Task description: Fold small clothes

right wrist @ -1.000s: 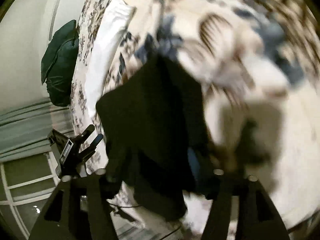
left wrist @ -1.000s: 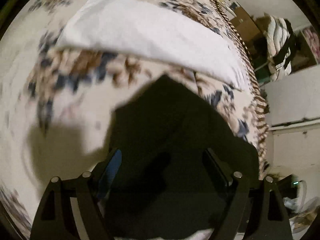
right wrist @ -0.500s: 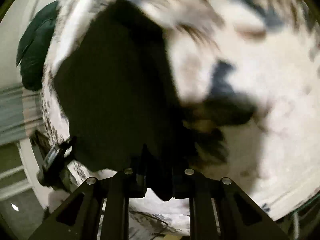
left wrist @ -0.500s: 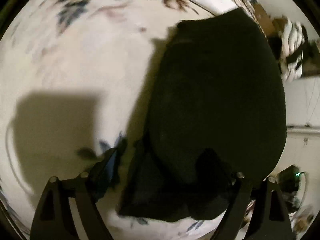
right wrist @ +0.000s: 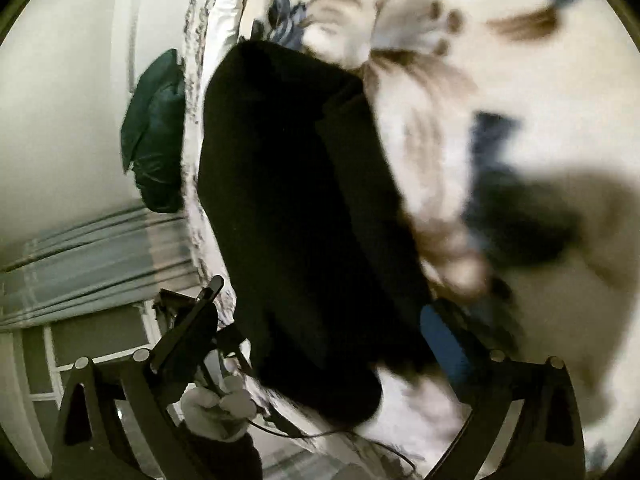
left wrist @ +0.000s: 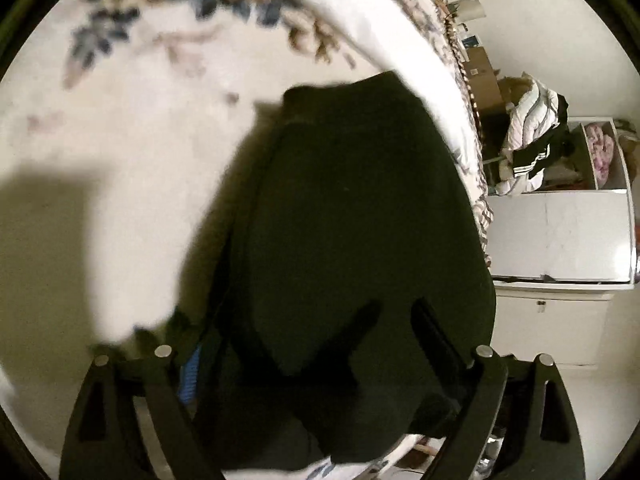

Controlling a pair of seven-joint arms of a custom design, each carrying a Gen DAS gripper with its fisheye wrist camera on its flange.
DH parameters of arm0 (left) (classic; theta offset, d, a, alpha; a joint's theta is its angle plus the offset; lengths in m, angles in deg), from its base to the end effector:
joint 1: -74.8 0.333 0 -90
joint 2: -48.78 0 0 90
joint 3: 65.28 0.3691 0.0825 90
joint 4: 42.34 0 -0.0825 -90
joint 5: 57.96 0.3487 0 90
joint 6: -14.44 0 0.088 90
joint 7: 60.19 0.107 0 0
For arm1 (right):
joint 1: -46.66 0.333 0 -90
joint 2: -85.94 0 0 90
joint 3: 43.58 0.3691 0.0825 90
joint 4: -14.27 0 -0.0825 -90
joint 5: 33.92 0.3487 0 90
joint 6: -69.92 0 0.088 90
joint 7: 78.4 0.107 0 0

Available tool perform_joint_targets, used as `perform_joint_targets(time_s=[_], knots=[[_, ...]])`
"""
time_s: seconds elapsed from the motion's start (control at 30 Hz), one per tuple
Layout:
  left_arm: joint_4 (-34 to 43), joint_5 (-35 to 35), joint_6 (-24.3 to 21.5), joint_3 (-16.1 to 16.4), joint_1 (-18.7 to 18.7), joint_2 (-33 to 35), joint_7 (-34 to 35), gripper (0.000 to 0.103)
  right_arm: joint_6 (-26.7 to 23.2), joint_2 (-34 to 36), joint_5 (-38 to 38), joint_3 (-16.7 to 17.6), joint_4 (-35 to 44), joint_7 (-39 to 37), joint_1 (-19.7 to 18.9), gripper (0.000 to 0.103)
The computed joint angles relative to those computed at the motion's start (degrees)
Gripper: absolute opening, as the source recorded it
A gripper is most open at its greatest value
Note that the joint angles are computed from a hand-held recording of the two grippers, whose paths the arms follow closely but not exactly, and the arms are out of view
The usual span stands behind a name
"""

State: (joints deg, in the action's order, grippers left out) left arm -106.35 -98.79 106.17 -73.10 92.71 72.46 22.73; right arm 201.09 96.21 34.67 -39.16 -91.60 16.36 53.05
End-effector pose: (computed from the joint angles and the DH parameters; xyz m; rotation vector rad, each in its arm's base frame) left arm 0.6598 0.0741 0.6647 2.0571 -1.5043 0.8160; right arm 0.6011 0.1326 0.5349 -1.0171 1.9955 0.8040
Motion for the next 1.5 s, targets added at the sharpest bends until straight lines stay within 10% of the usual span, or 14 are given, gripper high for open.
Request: perform_joint_targets(time_s=[0.37, 0.4, 0.43, 0.47, 0.6, 0.9, 1.0, 1.1, 1.27, 1.5], knots=[[-2.4, -1.8, 3.1, -0.7, 0.5, -1.0, 6.1, 0.100, 0.4, 5.3, -4.9, 2.1, 6.2, 3.3, 0.3, 0.103], [-3.7, -2.5, 4.4, -0.6, 0.6, -2.1, 7.4, 0.091, 1.3, 5.3, -5.9, 2.2, 6.4, 3.7, 0.7, 0.101], [-4.3, -2.6, 5.6, -0.4, 0.3, -2.6, 8.2, 0.056, 2.4, 4.9, -7.5, 2.2, 6.4, 4.6, 1.2, 0.094], [-4.3, -1.7, 5.9, 0.0, -0.1, -3.0, 8.2, 0.040, 3.2, 4.7, -9.3, 2.2, 6.7, 5.5, 1.6, 0.072], [-6.9, -3.6, 8.7, 0.6, -0.3, -5.3, 7.1, 0.029, 4.3, 3.3, -12.5, 2.4, 7.4, 8.7, 2.2, 0.047], [-11.1, -5.2, 10.0, 2.9, -0.3, -10.9, 3.0, 0.024, -6.8, 6.3, -19.2, 1.4, 18.7, 12.7, -0.7, 0.039], [-11.0, -2.6, 9.0, 3.5, -1.3, -9.9, -0.9, 0.028, -12.8, 9.2, -21.1, 1.4, 22.0, 14.2, -3.0, 0.043], [-14.6, -3.5, 9.8, 4.2, -0.7, -12.1, -3.1, 0.064, -13.1, 6.9, -19.5, 2.2, 17.8, 15.9, -4.1, 0.058], [-16.2, -3.9, 9.9, 4.7, -1.1, -12.3, -4.7, 0.084, -0.8, -4.8, -9.8, 1.3, -1.2, 19.0, -0.1, 0.100], [-15.7, -6.7, 8.8, 3.7, -1.3, -9.1, -4.3, 0.092, 20.6, -2.9, 20.4, 3.2, -6.7, -0.3, 7.7, 0.103]])
